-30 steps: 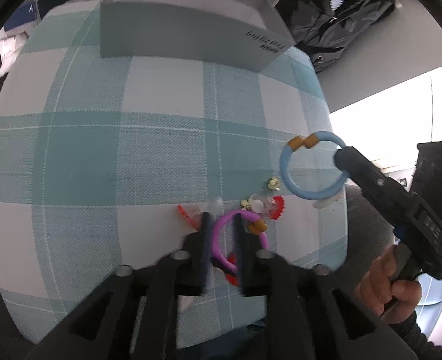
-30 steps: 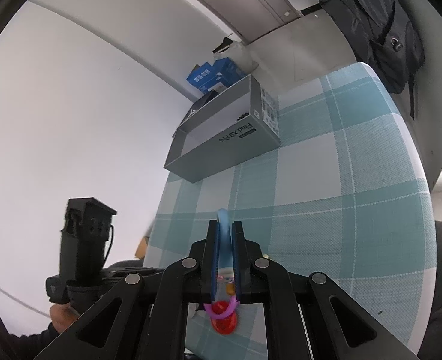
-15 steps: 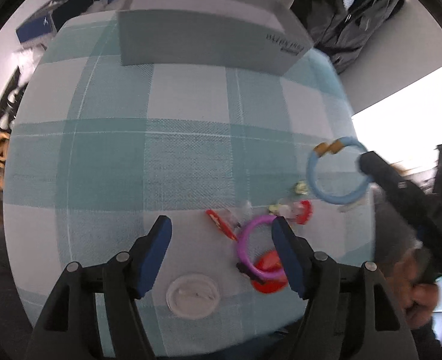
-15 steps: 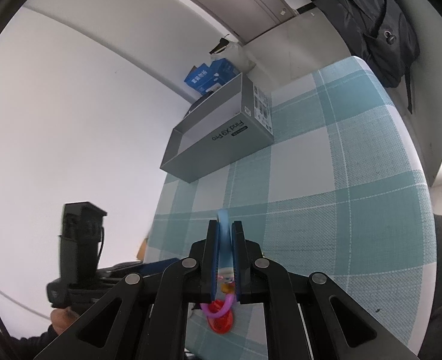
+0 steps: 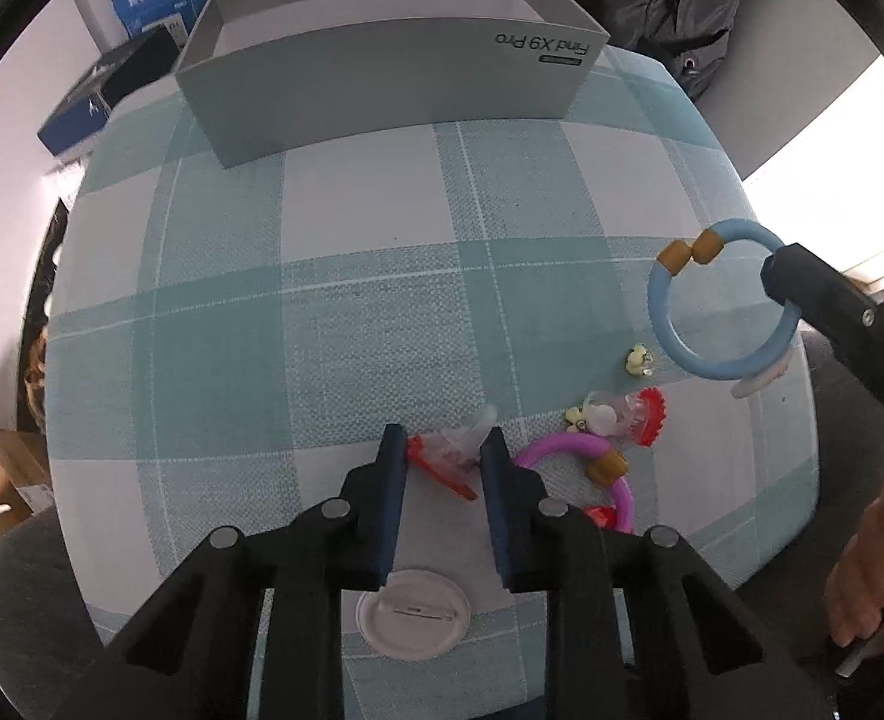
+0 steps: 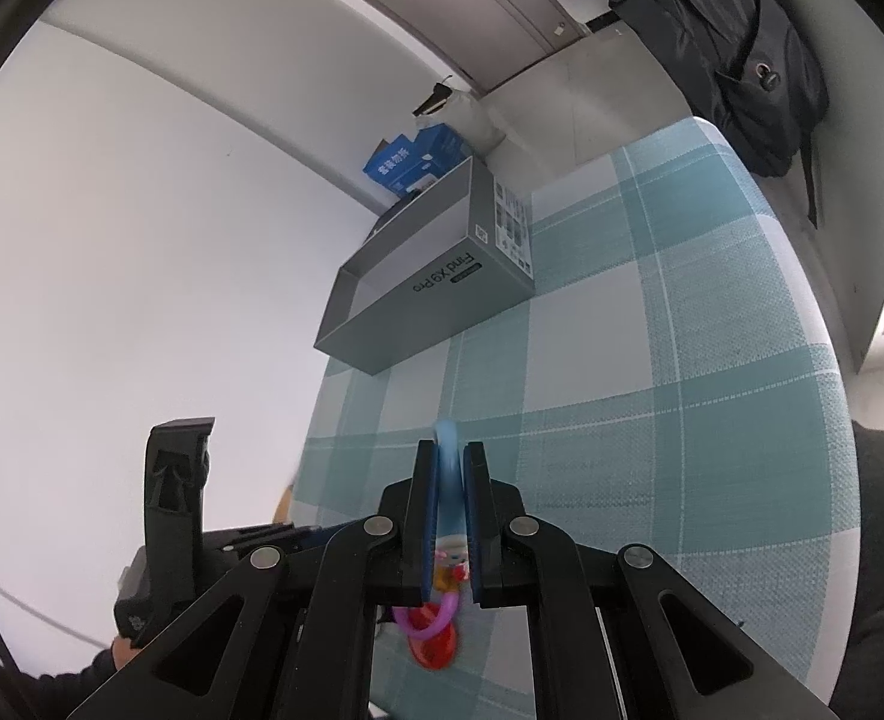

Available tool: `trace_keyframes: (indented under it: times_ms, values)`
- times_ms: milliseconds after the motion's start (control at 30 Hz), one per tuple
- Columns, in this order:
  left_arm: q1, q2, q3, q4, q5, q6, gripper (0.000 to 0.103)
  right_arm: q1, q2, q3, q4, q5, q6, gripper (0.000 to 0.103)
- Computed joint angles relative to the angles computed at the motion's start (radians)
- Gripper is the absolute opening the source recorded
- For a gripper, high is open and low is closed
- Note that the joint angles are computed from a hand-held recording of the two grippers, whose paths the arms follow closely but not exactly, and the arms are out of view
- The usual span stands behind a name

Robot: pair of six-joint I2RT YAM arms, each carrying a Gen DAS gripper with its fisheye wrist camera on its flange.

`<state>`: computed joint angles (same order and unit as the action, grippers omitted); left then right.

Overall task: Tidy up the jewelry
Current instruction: 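Carry the red clip and blue ring into the grey box with both grippers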

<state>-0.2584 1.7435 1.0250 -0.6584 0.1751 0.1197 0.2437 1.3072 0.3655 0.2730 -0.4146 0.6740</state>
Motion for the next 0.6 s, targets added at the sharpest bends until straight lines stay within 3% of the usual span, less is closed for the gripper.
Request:
trace_keyframes:
  times_ms: [367, 600]
  values:
    - [0.150, -0.084, 0.094, -0.113, 0.128, 0.066, 0.018, -0.037, -0.003, 0.100, -0.060, -0.050, -0.046, 0.008]
    - [0.138, 0.015, 0.373, -0.202, 0.184, -0.002, 0.018, -0.057, 0.105, 0.327, -0.127, -0.088, -0.100, 0.008]
